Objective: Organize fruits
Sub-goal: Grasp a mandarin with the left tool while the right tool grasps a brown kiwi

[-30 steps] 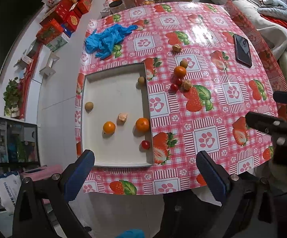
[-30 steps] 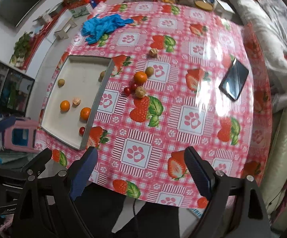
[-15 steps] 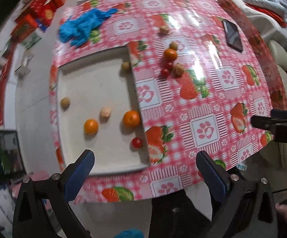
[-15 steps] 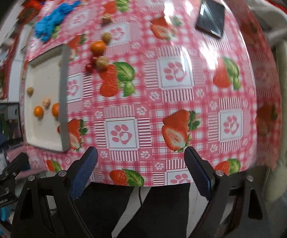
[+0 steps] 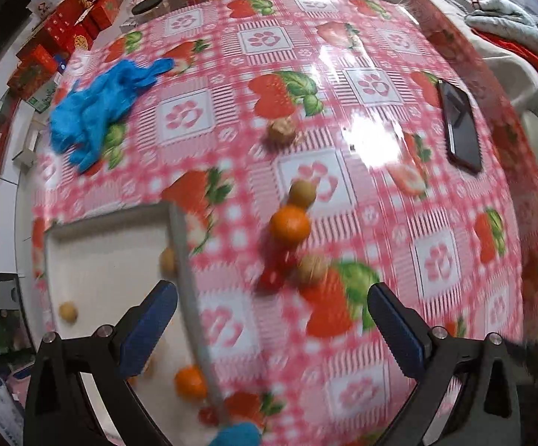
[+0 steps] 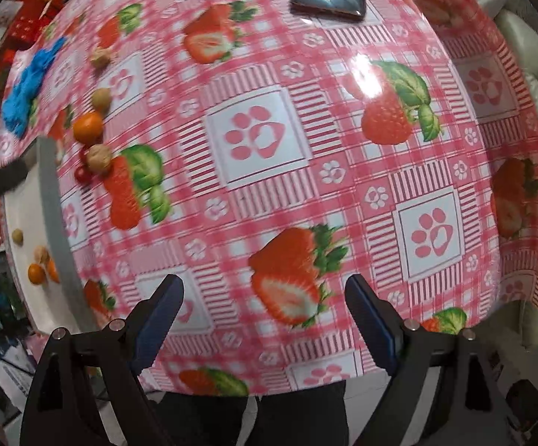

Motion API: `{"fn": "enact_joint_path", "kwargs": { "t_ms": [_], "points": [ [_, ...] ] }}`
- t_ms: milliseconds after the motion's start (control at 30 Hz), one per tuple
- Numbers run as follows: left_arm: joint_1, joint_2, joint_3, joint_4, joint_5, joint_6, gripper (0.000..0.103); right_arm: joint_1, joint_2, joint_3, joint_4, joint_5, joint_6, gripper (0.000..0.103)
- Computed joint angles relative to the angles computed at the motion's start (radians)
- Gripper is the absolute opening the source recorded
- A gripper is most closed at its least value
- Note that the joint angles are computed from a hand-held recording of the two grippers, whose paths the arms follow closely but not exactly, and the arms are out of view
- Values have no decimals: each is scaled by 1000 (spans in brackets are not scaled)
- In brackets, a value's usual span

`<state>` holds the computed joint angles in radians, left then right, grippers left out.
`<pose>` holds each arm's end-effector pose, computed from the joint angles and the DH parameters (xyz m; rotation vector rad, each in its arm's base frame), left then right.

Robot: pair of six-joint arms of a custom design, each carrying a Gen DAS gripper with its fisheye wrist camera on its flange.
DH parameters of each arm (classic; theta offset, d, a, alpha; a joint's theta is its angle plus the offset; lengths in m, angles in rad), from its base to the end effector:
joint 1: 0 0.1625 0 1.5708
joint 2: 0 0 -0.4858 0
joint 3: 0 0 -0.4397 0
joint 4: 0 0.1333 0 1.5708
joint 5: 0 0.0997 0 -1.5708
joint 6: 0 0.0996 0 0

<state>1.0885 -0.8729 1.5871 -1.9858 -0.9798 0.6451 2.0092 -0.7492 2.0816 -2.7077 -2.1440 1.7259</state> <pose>-0.1645 -0.7213 0.1383 1.4570 2.0866 0.4448 0.3015 -0.4563 -0.0354 -1.5279 -2.1636 0.5671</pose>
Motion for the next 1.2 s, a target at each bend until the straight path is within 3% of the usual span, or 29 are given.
{"fn": "enact_joint_path", "kwargs": {
  "t_ms": [200, 433, 533, 733, 867, 1000, 1100, 1167, 1200],
  "points": [
    [1, 81, 45, -135, 71, -31, 103, -40, 18, 63, -143, 7, -70, 91],
    [16, 129, 55, -206, 108, -62, 103, -78, 28, 79, -148, -13, -152, 91],
    [24, 147, 48, -197, 131, -78, 103, -86, 34, 83, -160, -23, -171, 91],
    [58, 150, -3, -124, 60, -132, 103, -90, 39, 81, -172, -42, -206, 91],
    [66, 137, 12, -151, 53, -83, 103, -108, 26, 78, -198, -51, -223, 91],
    [65, 143, -13, -77, 75, -87, 102, -126, 1, 83, -228, -58, -265, 91],
    [66, 122, 6, -138, 47, -46, 81, -135, -15, 73, -231, -72, -301, 91],
    [68, 109, 10, -142, 25, -31, 59, -142, -24, 65, -237, -81, -322, 91],
    [69, 105, 8, -135, 18, -28, 56, -146, -26, 63, -242, -86, -332, 91]
  ]
}}
